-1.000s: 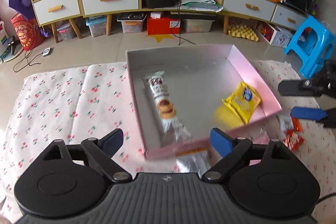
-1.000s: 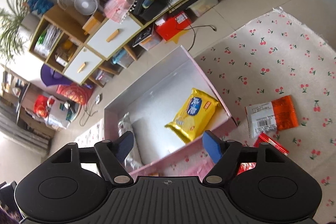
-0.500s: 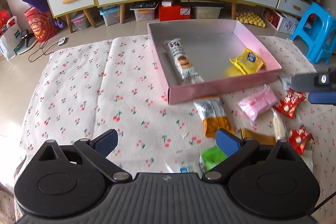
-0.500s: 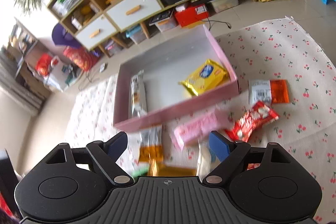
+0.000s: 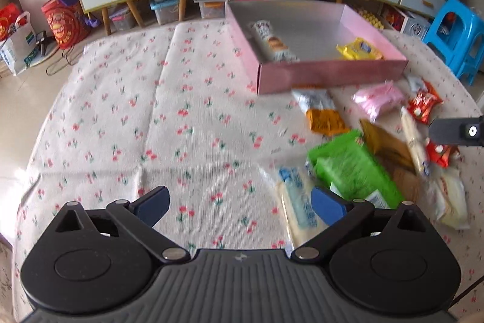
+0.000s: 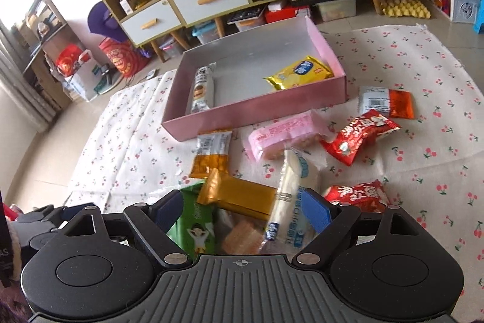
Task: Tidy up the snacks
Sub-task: 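Grasp the clear milk bread bag with the left gripper while the right gripper grasps the green wafer pack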
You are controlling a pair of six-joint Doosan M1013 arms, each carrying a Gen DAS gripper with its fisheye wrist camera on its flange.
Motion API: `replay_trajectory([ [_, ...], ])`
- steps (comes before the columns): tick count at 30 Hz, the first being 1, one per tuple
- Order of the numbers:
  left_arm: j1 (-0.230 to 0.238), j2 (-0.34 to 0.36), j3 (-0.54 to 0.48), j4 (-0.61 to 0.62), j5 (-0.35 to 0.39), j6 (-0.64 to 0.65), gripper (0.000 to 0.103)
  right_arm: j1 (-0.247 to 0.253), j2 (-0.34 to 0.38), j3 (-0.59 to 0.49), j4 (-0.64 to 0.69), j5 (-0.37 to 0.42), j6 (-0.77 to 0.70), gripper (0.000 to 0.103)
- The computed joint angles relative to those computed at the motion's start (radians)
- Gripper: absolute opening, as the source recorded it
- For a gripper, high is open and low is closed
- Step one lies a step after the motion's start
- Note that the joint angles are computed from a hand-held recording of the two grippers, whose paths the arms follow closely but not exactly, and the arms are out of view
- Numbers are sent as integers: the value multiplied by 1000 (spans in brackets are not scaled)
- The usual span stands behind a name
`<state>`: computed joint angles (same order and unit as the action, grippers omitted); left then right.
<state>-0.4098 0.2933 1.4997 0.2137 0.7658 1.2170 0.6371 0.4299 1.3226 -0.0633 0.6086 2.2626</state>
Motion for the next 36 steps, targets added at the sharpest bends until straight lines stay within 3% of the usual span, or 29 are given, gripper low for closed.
replay_trajectory([
  [5, 9, -10, 26, -101, -38, 29, 93, 10, -11, 23, -30, -32, -27, 87],
  [13, -16, 0, 39, -92, -41, 43, 77, 25, -11, 36, -56, -45, -84, 87],
  [15, -19, -3, 46, -76, -55, 53, 71, 30, -9, 36, -56, -44, -107, 87],
  [20, -5, -10, 51, -112, -67, 133, 41, 42, -7, 42, -63, -73, -141, 87],
  [22, 3, -11, 51, -114, -63, 138, 35, 48, -5, 46, -68, -91, -153, 87],
  [28, 28, -17, 58, -109, -64, 114, 34, 74, 10, 34, -117, -93, -202, 87],
  [33, 42, -24, 82, -115, -126, 145, 41, 92, 22, 29, -153, -106, -214, 87],
  [36, 41, -24, 92, -105, -159, 158, 50, 104, 31, 25, -199, -102, -217, 84],
])
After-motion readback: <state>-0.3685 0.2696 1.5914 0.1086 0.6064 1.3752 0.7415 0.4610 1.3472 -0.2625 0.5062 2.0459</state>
